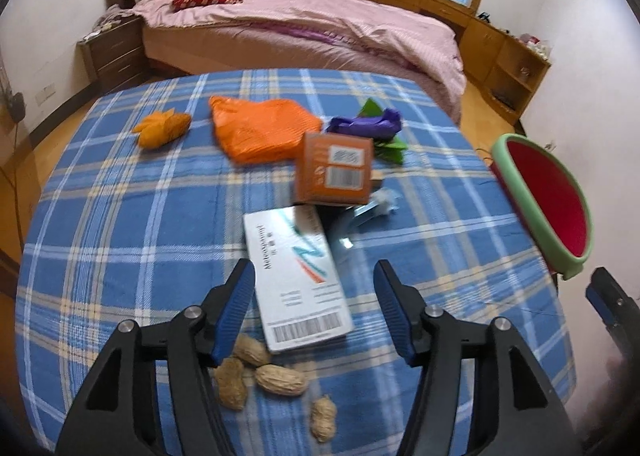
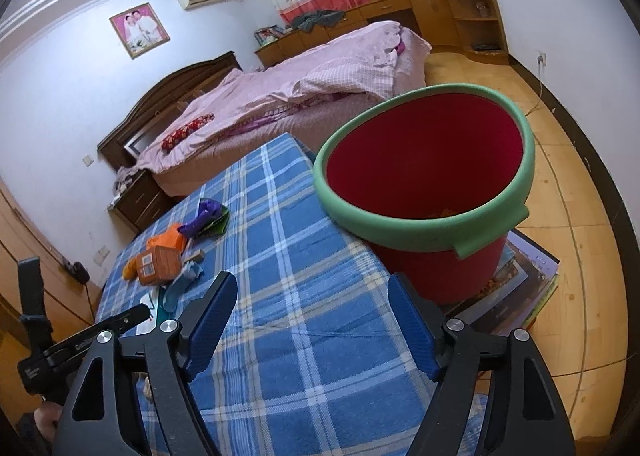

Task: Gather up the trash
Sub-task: 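Grasp the white medicine box with the left tool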

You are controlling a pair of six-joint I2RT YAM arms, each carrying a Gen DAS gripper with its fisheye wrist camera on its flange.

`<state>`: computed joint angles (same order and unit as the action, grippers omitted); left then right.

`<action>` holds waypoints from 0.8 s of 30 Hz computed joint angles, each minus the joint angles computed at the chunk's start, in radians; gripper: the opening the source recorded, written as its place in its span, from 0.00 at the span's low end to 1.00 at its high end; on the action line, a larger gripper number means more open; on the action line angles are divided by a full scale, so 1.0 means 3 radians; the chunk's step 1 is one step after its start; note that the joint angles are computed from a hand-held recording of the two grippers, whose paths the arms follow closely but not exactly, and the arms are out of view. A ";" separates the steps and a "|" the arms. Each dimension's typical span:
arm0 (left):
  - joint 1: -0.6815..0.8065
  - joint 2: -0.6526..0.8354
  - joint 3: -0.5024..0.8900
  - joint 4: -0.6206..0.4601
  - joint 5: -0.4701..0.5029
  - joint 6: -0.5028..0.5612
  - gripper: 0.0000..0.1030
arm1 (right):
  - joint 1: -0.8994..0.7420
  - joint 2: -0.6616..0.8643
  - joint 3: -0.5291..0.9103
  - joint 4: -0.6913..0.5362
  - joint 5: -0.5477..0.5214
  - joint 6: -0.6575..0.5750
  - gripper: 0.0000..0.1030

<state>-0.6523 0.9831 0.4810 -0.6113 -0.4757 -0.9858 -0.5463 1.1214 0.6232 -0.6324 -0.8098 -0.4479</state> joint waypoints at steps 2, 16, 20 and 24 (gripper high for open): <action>0.0043 0.0099 -0.0011 0.0024 -0.0007 0.0008 0.60 | 0.0028 -0.0020 -0.0030 0.0024 0.0021 0.0014 0.77; 0.0226 0.0258 -0.0196 0.0366 0.0164 0.0226 0.57 | 0.0149 -0.0033 -0.0080 0.0076 0.0130 0.0076 0.77; 0.0342 0.0036 -0.0278 0.0359 0.0283 0.0318 0.54 | 0.0202 -0.0068 -0.0081 0.0061 0.0165 0.0096 0.77; 0.0440 -0.0323 -0.0352 0.0236 0.0315 0.0388 0.54 | 0.0325 -0.0125 -0.0088 0.0065 0.0234 0.0171 0.77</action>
